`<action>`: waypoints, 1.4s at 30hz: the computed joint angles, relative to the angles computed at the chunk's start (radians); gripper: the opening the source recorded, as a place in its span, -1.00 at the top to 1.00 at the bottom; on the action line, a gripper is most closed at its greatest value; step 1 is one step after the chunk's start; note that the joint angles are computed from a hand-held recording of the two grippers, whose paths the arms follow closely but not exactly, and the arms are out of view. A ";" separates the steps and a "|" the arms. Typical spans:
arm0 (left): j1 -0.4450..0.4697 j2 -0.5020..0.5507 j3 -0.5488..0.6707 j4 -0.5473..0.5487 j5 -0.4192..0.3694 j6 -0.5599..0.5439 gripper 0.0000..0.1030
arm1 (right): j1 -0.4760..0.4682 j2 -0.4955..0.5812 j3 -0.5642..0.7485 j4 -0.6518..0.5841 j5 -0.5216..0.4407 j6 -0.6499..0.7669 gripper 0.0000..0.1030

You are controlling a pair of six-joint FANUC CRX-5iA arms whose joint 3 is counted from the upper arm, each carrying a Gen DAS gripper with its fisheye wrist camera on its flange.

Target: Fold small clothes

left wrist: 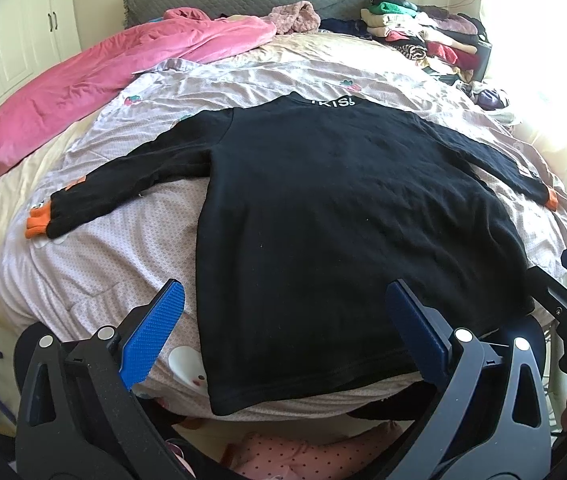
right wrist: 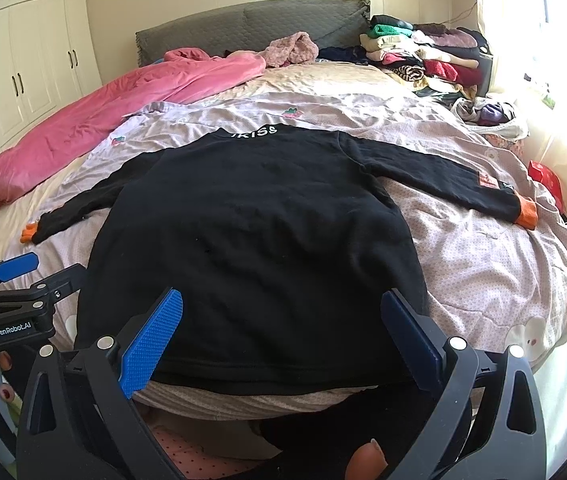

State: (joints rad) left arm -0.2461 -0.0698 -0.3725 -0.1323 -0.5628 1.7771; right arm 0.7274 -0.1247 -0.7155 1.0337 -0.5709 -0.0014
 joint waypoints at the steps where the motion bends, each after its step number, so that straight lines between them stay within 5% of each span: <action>1: 0.000 0.000 -0.001 0.001 0.001 -0.001 -0.84 | -0.001 0.000 0.000 -0.001 0.002 0.002 -0.92; 23: 0.052 0.061 0.024 0.123 0.019 -0.132 -0.84 | -0.015 0.035 0.040 -0.016 -0.056 0.011 -0.92; 42: 0.042 0.318 0.378 0.144 -0.044 -0.187 -0.84 | -0.268 0.107 0.174 0.037 -0.064 0.011 -0.92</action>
